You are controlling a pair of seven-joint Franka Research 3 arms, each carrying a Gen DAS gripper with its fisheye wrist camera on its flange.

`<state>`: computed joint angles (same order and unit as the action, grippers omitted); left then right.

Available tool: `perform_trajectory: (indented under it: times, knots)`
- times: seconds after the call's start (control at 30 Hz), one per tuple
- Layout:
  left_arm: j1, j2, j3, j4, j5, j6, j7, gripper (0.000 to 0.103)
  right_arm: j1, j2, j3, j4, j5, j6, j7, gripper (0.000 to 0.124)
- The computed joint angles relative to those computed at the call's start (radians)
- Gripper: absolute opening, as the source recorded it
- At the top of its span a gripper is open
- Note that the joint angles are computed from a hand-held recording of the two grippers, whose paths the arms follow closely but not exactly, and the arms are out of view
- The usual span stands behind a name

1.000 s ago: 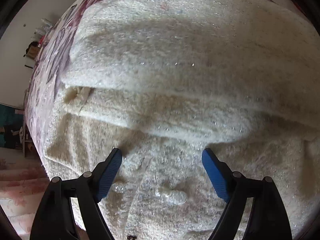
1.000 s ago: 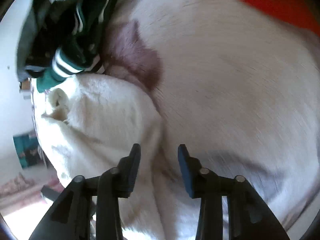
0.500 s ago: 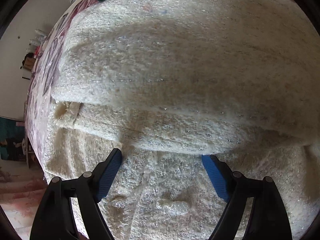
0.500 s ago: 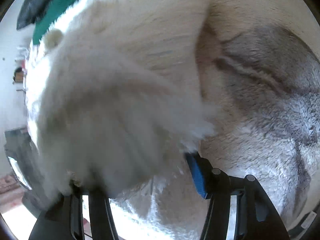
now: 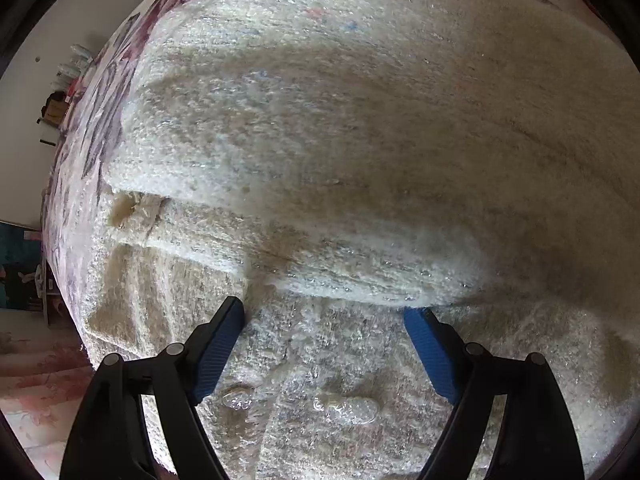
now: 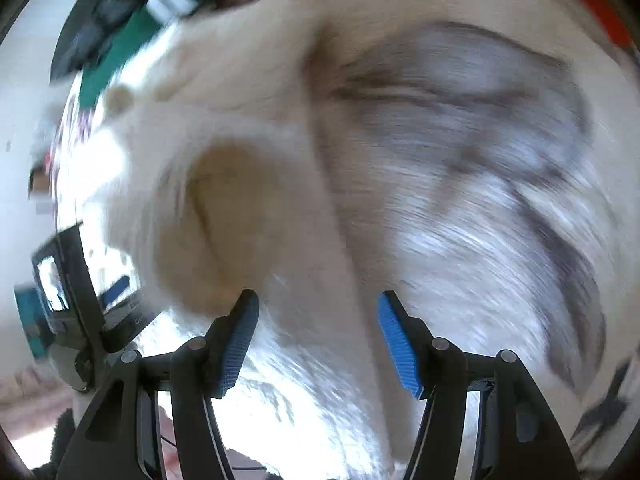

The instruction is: Fold large clothes

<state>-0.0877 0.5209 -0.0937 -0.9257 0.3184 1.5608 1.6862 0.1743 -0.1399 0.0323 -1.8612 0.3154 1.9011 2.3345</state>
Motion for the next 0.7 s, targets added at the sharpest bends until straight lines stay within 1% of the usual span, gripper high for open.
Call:
perform_trajectory:
  times: [0.07,0.13,0.17,0.2,0.27,0.3,0.33,0.37,0.4,0.43,0.47,0.5,0.57,0.63,0.67,0.7]
  knots:
    - [0.002,-0.008,0.000,-0.011,0.002,0.008,0.006,0.083,-0.004,-0.034,-0.003,-0.047,0.043,0.018,-0.012,0.065]
    - [0.005,-0.032,0.000,-0.051,0.007,0.030,0.007,0.083,-0.007,-0.008,0.014,-0.047,0.069,0.043,-0.069,0.065]
    - [0.005,-0.040,-0.001,-0.065,0.008,0.037,0.004,0.083,0.019,0.021,-0.009,-0.022,0.063,0.034,-0.090,0.065]
    - [0.004,-0.042,-0.001,-0.071,0.011,0.040,0.000,0.083,0.030,0.084,0.003,0.018,0.065,0.080,-0.117,0.065]
    - [0.003,-0.045,-0.001,-0.081,0.017,0.046,-0.003,0.083,0.040,0.215,0.007,0.130,0.035,0.079,-0.161,0.065]
    - [0.002,-0.046,-0.002,-0.086,0.020,0.050,-0.002,0.083,0.049,0.258,0.008,0.178,-0.006,0.068,-0.166,0.064]
    - [-0.001,-0.041,-0.002,-0.081,0.023,0.048,-0.004,0.083,0.058,0.287,0.006,0.214,-0.052,0.057,-0.166,0.061]
    - [-0.002,-0.036,-0.002,-0.076,0.022,0.044,-0.005,0.083,0.065,0.302,0.004,0.233,-0.094,0.058,-0.149,0.047]
    - [-0.002,-0.032,-0.002,-0.069,0.020,0.039,-0.007,0.083,0.069,0.300,-0.004,0.231,-0.108,0.059,-0.128,0.033]
    - [-0.002,-0.027,-0.002,-0.061,0.016,0.034,-0.010,0.083,0.071,0.284,-0.012,0.215,-0.129,0.059,-0.089,0.026]
    - [0.000,-0.025,-0.003,-0.057,0.012,0.031,-0.011,0.083,0.070,0.271,-0.017,0.204,-0.145,0.054,-0.065,0.016]
    - [0.002,-0.023,-0.003,-0.054,0.009,0.030,-0.010,0.083,0.073,0.252,-0.020,0.189,-0.182,0.047,-0.030,0.013]
    - [0.003,-0.004,-0.002,-0.024,0.005,0.016,-0.003,0.083,0.070,0.209,-0.024,0.136,-0.212,0.059,0.036,0.013]
    - [0.003,0.013,-0.001,0.007,0.000,-0.003,0.001,0.083,0.057,0.176,-0.024,0.089,-0.199,0.075,0.062,0.012]
    - [0.002,0.017,0.000,0.014,0.000,-0.006,0.002,0.083,0.048,0.154,-0.026,0.069,-0.184,0.066,0.042,0.012]
    - [0.002,0.018,0.000,0.016,-0.001,-0.006,0.003,0.083,0.047,0.167,-0.019,0.080,-0.173,0.070,0.036,0.012]
